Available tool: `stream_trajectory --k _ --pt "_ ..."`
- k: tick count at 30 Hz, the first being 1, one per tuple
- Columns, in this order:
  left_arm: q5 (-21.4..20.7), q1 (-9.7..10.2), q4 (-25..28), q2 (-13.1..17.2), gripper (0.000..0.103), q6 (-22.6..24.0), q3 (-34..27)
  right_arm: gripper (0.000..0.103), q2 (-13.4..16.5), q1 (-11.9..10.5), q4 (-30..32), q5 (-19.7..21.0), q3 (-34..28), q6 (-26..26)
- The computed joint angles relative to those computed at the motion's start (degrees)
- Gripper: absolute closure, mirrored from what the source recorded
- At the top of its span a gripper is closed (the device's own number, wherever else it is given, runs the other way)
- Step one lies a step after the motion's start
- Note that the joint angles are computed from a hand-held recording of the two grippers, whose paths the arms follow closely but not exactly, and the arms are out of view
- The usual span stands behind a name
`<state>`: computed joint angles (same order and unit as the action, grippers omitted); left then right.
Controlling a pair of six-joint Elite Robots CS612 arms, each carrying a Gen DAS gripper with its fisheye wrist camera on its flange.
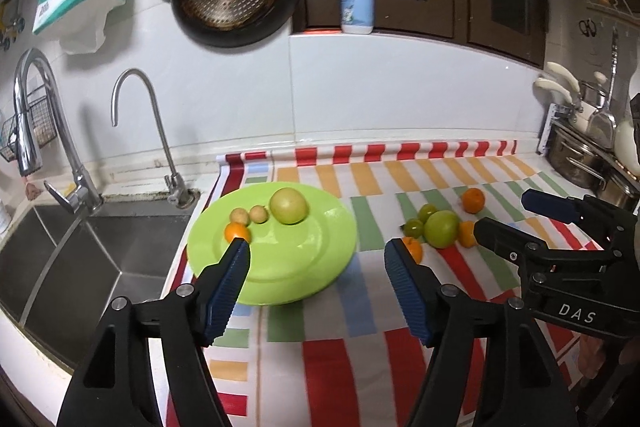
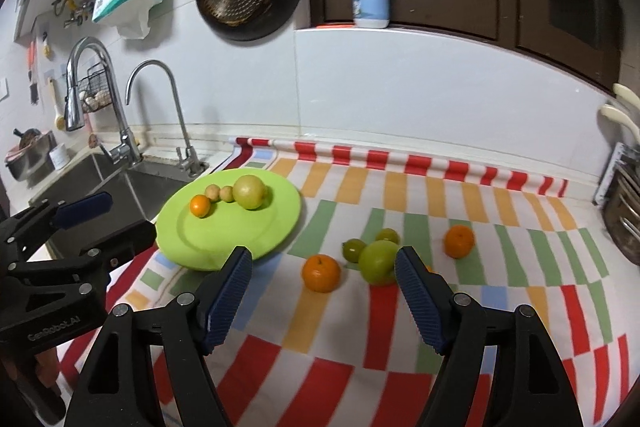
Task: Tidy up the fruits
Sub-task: 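Withdraw both open tools from the plate, then move the left tool to the stemmed tangerine while the right tool approaches an orange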
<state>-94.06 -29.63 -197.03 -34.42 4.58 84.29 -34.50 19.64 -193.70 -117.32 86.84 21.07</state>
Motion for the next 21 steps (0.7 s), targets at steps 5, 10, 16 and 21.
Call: stream_trajectory --k 5,10,16,21 --pt "-0.29 -0.8 -0.84 -0.26 0.029 0.4 0.64 0.029 -0.89 -0.1 -1.24 -2.02 2.21 0.92" --pt "-0.82 -1.52 -0.73 -0.25 0.029 0.74 0.76 0.029 -1.73 -0.47 -1.76 -3.2 4.16 1.12" --pt "-0.78 -2.25 -0.03 0.03 0.029 1.46 0.31 0.029 -2.34 -1.02 -2.46 -3.72 5.5 0.77" --pt "-1.05 -2.6 0.82 0.58 0.029 1.87 -0.55 0.029 -2.26 -1.56 -2.98 -3.75 5.82 0.28"
